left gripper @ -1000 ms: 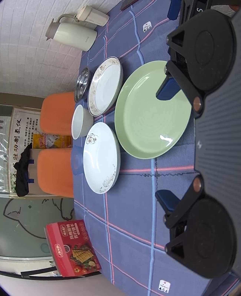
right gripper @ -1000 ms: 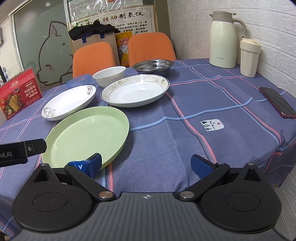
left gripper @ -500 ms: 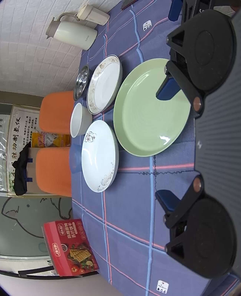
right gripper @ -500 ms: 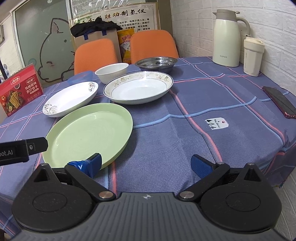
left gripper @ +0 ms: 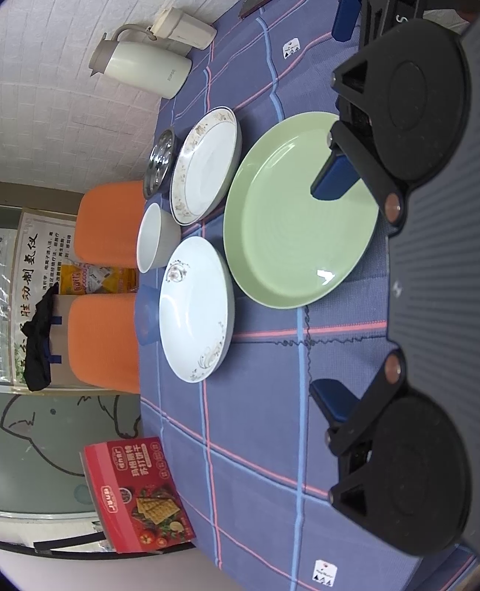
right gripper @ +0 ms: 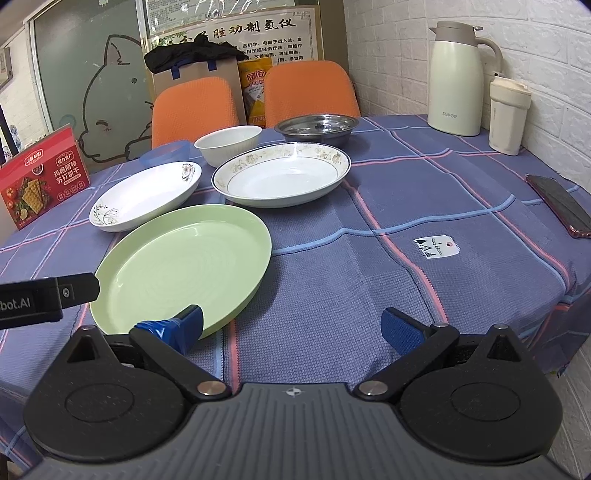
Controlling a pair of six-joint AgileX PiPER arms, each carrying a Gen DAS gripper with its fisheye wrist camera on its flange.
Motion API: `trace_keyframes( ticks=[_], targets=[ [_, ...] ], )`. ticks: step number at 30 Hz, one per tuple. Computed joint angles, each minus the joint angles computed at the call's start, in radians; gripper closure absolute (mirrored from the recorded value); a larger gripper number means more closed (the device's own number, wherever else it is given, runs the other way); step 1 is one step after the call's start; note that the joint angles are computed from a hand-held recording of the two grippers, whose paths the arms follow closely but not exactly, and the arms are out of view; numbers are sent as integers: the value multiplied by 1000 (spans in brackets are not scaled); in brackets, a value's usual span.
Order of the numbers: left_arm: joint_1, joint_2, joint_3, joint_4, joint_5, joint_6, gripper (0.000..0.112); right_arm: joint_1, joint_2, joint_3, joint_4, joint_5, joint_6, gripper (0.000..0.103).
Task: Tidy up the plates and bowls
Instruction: 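Move the left gripper toward the rim of the pale green plate, then close the left gripper on the green plate rim and lift it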
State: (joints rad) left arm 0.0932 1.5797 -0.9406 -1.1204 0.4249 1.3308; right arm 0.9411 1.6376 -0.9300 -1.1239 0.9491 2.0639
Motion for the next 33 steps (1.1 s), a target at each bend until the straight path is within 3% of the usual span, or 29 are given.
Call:
trace_keyframes(
  ticks=[2,6,8,14,21,25,29,31,33],
  targets=[
    [13,27,-40,55,37,-49,10,-11,1,-3,4,-11,-15,13],
    [56,129,-189,173,195,-169,10,-48,0,-6,7,-51,-49,13],
    [55,172,-253,221,228,-225,10,-84,-1,-10,9,-92,-77,13],
    [2,279,-394,359,234,-378,10,-202,54,-100,59,-205,-281,13],
    [-32,390,-526,464,275,-489,10,-296,142,-213,233,-293,-571,12],
    [-38,399,-526,446,251,-443,10,-302,144,-204,205,-315,-557,12],
    [-41,401,-520,432,234,-407,10,-271,126,-114,-12,-342,-355,12],
    [-44,400,-514,426,226,-389,15,-281,129,-134,32,-340,-404,12],
    [-51,390,-490,422,193,-365,17,-305,142,-197,180,-353,-576,12]
  ],
)
